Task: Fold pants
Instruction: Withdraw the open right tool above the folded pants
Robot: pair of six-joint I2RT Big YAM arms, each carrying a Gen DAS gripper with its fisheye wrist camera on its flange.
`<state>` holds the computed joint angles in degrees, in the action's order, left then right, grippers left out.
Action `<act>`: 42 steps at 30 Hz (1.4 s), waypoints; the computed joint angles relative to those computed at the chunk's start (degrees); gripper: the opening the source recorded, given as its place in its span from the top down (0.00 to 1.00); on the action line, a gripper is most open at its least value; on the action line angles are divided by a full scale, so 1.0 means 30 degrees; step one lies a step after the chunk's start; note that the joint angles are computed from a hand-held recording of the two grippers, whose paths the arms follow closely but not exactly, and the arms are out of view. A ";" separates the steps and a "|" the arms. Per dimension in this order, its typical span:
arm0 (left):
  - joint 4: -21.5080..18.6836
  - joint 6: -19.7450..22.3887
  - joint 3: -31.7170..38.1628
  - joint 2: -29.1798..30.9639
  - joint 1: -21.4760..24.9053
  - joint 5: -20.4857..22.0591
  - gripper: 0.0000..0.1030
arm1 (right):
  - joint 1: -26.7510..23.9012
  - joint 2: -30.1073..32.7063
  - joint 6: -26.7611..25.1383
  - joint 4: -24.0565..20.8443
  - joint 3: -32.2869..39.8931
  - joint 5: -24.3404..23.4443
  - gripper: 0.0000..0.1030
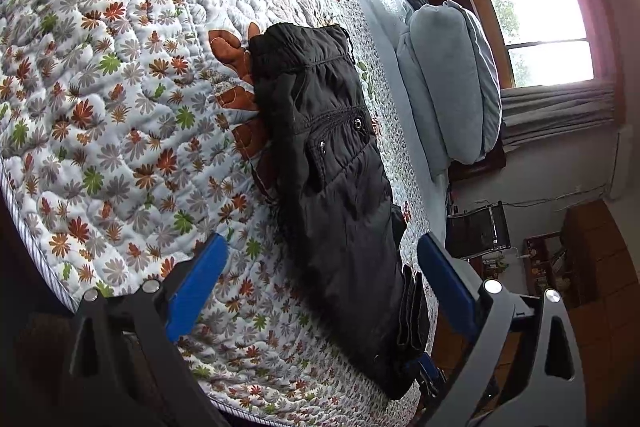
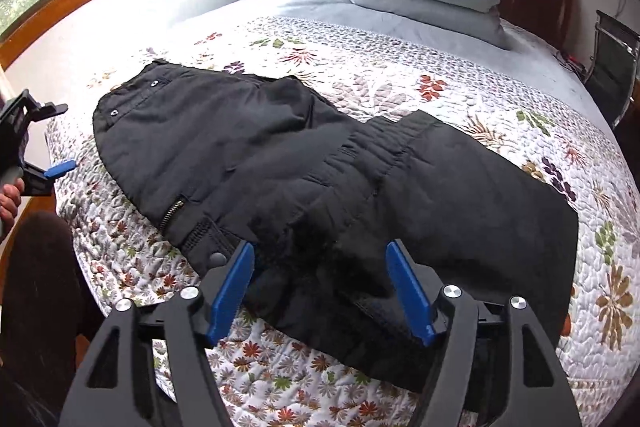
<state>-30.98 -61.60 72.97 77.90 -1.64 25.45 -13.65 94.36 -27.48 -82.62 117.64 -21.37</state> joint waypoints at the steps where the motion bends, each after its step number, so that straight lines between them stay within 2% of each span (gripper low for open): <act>1: -0.0065 -0.0010 -0.0009 -0.0013 0.0014 -0.0030 0.07 | 0.0157 0.0055 -0.0156 -0.0068 0.0028 -0.0037 0.32; 3: 0.0041 -0.0198 -0.0134 -0.0062 0.0060 -0.0068 0.07 | 0.0635 0.0023 -0.0645 0.0105 -0.0228 0.0480 0.32; 6: 0.0054 -0.0318 -0.0237 -0.0108 0.0210 -0.0073 0.07 | 0.1333 -0.0280 -0.1010 0.1511 -0.1269 0.2580 0.31; 8: -0.0056 -0.0257 -0.0252 -0.0134 0.0263 -0.0062 0.07 | 0.1590 -0.0257 -0.1238 0.2060 -0.1641 0.3668 0.36; 9: -0.0126 -0.0238 -0.0240 -0.0131 0.0275 -0.0023 0.07 | 0.1579 -0.0022 -0.1147 0.1764 -0.1429 0.3601 0.39; 11: -0.0218 -0.0188 -0.0227 -0.0103 0.0310 0.0123 0.06 | 0.1423 0.0174 -0.0760 0.1428 -0.1125 0.2994 0.53; 14: -0.0296 -0.0134 -0.0208 -0.0039 0.0327 0.0235 0.06 | 0.1090 0.0239 -0.0346 0.0991 -0.0700 0.2098 0.67; 16: -0.0364 -0.0161 -0.0181 0.0017 0.0249 0.0274 0.06 | 0.0767 0.0250 -0.0130 0.0563 -0.0332 0.1233 0.69; 20: -0.0453 -0.0091 -0.0083 0.0149 0.0049 0.0328 0.06 | 0.0475 -0.0028 -0.0772 -0.0314 0.0012 -0.0194 0.69; 26: -0.0724 0.0028 0.0361 0.0711 -0.0407 0.0168 0.06 | 0.1007 -0.0332 -0.1285 -0.0057 -0.1202 0.0723 0.69; 29: -0.1021 0.0471 0.0860 0.1218 -0.0544 -0.0165 0.06 | 0.0905 -0.0303 -0.1341 -0.0359 -0.1071 0.0218 0.55; 32: -0.0225 0.0183 0.1057 0.1610 -0.0486 -0.0368 0.06 | 0.0362 -0.0564 -0.1051 -0.0747 -0.0675 -0.1536 0.47; 37: 0.1371 -0.0987 0.1407 0.2505 -0.0188 -0.0730 0.06 | -0.1565 -0.0739 0.0976 -0.1094 0.0263 -0.5016 0.46; 40: 0.2552 -0.2063 0.1401 0.3059 0.0124 -0.0615 0.06 | -0.2750 -0.0420 0.2179 -0.0967 0.0779 -0.5306 0.46; 42: 0.2879 -0.2797 0.1570 0.3423 0.0279 -0.0551 0.06 | -0.3517 -0.0079 0.2888 -0.0829 0.1038 -0.4745 0.46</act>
